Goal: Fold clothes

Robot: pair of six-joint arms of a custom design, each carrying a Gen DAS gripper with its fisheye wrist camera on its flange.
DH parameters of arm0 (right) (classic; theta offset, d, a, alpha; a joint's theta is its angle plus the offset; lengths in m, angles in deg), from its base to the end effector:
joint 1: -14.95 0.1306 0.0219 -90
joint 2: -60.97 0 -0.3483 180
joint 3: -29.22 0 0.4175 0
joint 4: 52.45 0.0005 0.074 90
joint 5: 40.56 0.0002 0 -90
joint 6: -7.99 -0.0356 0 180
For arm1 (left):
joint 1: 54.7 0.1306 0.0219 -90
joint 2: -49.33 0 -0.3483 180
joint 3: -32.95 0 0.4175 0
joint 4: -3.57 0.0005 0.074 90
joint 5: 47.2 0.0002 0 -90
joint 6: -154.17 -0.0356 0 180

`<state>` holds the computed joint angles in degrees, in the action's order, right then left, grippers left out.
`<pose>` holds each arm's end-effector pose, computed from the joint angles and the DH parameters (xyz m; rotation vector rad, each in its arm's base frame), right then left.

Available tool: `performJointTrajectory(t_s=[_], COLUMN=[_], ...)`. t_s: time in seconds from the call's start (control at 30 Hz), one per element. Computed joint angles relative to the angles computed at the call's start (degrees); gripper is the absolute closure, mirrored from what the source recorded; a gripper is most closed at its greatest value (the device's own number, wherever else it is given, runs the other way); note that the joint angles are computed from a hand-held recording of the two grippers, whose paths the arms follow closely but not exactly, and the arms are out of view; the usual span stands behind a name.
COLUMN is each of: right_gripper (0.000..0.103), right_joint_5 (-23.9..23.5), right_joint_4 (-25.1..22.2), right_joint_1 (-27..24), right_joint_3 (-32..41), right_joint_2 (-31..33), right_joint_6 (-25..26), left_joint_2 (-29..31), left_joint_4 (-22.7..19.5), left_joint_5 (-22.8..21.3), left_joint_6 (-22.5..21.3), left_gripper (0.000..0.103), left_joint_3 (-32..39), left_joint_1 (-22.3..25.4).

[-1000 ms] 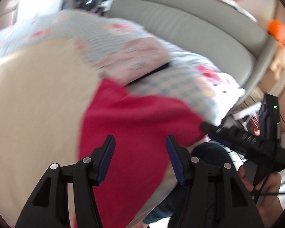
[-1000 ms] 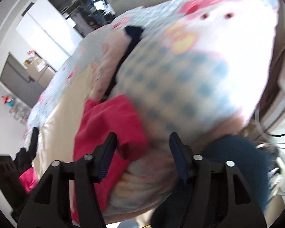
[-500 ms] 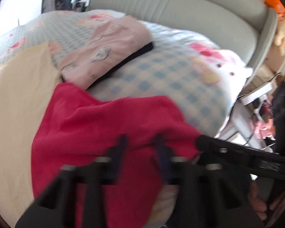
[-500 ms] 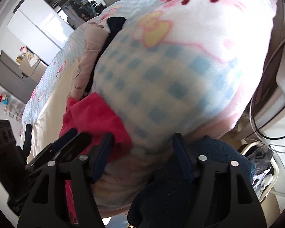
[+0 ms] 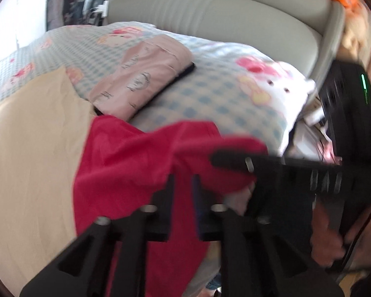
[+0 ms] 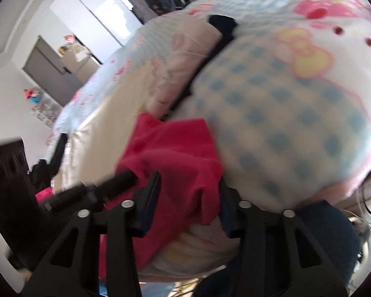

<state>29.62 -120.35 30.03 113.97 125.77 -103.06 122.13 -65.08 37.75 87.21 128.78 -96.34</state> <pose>0.3232 0.0991 0.5082 -0.0368 2.4630 0.7012 0.2854 -0.2502 0.5483 0.3463 2.3824 -0.4355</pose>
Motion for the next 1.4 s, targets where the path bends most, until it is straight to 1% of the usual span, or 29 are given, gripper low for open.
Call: performJointTrajectory(t_s=[0.03, 0.17, 0.2, 0.23, 0.3, 0.33, 0.37, 0.4, 0.43, 0.5, 0.53, 0.57, 0.67, 0.73, 0.8, 0.9, 0.97, 1.07, 1.1, 1.17, 1.2, 1.23, 1.27, 1.3, 1.33, 1.37, 1.4], right_gripper=[0.063, 0.061, 0.06, 0.055, 0.053, 0.052, 0.052, 0.052, 0.052, 0.052, 0.052, 0.052, 0.048, 0.043, 0.043, 0.043, 0.043, 0.043, 0.043, 0.042, 0.042, 0.042, 0.042, 0.042, 0.042, 0.042, 0.042], right_joint_5=[0.1, 1.5, 1.8, 1.9, 1.9, 0.3, -2.6, -4.3, -3.8, -1.5, -1.0, -0.8, 0.1, -0.6, 1.1, 3.6, 3.8, 5.6, 5.8, 5.3, 4.9, 4.6, 4.4, 4.2, 4.0, 3.5, 3.3], right_joint_4=[0.1, -0.2, -0.6, -1.3, -2.5, -2.7, -3.7, -4.5, -5.1, -6.5, -6.9, -7.0, -6.8, -6.3, -6.7, -6.3, -6.3, -6.7, -6.8, -6.5, -6.3, -6.2, -6.2, -6.1, -5.9, -5.5, -4.9], right_joint_1=[0.1, 0.2, -0.1, -0.7, -2.0, -2.8, -4.7, -6.1, -6.2, -5.7, -5.6, -5.3, -4.0, -3.4, -1.5, 2.5, 4.6, 7.6, 8.4, 9.5, 10.2, 11.0, 12.0, 13.0, 13.8, 14.9, 15.8], right_joint_3=[0.4, 2.1, 2.1, 2.0, 2.1, 2.0, 1.5, 1.3, 1.4, 2.0, 2.2, 2.4, 3.1, 3.7, 5.1, 6.7, 7.8, 8.6, 8.7, 8.2, 7.8, 7.4, 7.0, 6.6, 6.1, 5.3, 4.4], right_joint_2=[0.0, 0.8, 0.6, 0.1, -0.5, -0.6, -1.4, -1.9, -1.8, -1.4, -1.3, -1.2, -1.0, -0.8, 0.3, 1.5, 2.7, 4.4, 4.9, 5.6, 6.0, 6.5, 6.9, 7.2, 7.3, 7.2, 6.8], right_joint_6=[0.0, -0.7, -1.0, -1.2, -1.8, -1.7, -0.6, 0.4, 1.0, 2.5, 2.8, 2.8, 2.8, 2.6, 3.4, 4.0, 4.2, 4.5, 4.4, 3.7, 3.1, 2.7, 2.4, 2.1, 1.9, 1.2, 0.5], left_joint_2=[-0.3, 0.7, 2.2, 3.8, 7.3, 8.9, 9.8, 10.6, 11.5, 11.4, 10.4, 9.3, 5.7, 3.2, 1.0, -2.9, -5.3, -10.0, -11.4, -13.4, -14.0, -14.7, -15.9, -17.0, -18.1, -18.8, -19.4], left_joint_4=[0.8, 3.9, 3.3, 2.7, 0.2, -0.9, -1.3, -1.7, -2.4, -2.1, -0.6, 0.5, 2.4, 2.9, 3.0, 2.6, 2.3, 2.2, 1.9, -0.5, -1.4, -2.0, -1.6, -1.0, -0.5, -0.3, -0.2], left_joint_5=[0.5, 0.4, 0.2, 0.1, -0.5, -1.4, -2.9, -4.5, -6.4, -7.6, -6.6, -6.1, -7.2, -7.9, -7.4, -8.7, -9.0, -7.0, -5.7, 0.3, 2.5, 4.8, 7.9, 10.2, 12.1, 11.7, 11.3], left_joint_6=[0.2, 0.0, -0.4, -0.8, -1.8, -2.5, -3.2, -3.8, -3.5, -1.7, -0.3, 1.1, 4.2, 4.9, 6.1, 7.6, 8.5, 11.9, 13.0, 15.6, 16.7, 17.7, 18.5, 19.1, 19.6, 19.4, 19.2], left_gripper=[0.038, 0.037, 0.035, 0.033, 0.033, 0.034, 0.037, 0.051, 0.072, 0.09, 0.096, 0.096, 0.097, 0.097, 0.097, 0.097, 0.097, 0.097, 0.097, 0.096, 0.095, 0.093, 0.09, 0.078, 0.055, 0.047, 0.043], left_joint_3=[-0.5, 0.0, 1.2, 2.5, 5.3, 6.6, 7.2, 7.8, 8.4, 8.4, 7.6, 6.9, 5.3, 4.4, 3.7, 1.7, 0.4, -3.5, -4.7, -8.1, -9.6, -11.2, -13.2, -14.8, -16.4, -17.2, -18.1], left_joint_1=[-0.3, -2.1, -2.5, -3.0, -3.8, -4.3, -4.9, -5.5, -5.9, -5.7, -5.1, -4.5, -2.9, -1.8, 0.1, 3.2, 5.5, 10.9, 13.1, 19.2, 21.4, 23.6, 25.5, 26.6, 27.4, 27.0, 26.6])
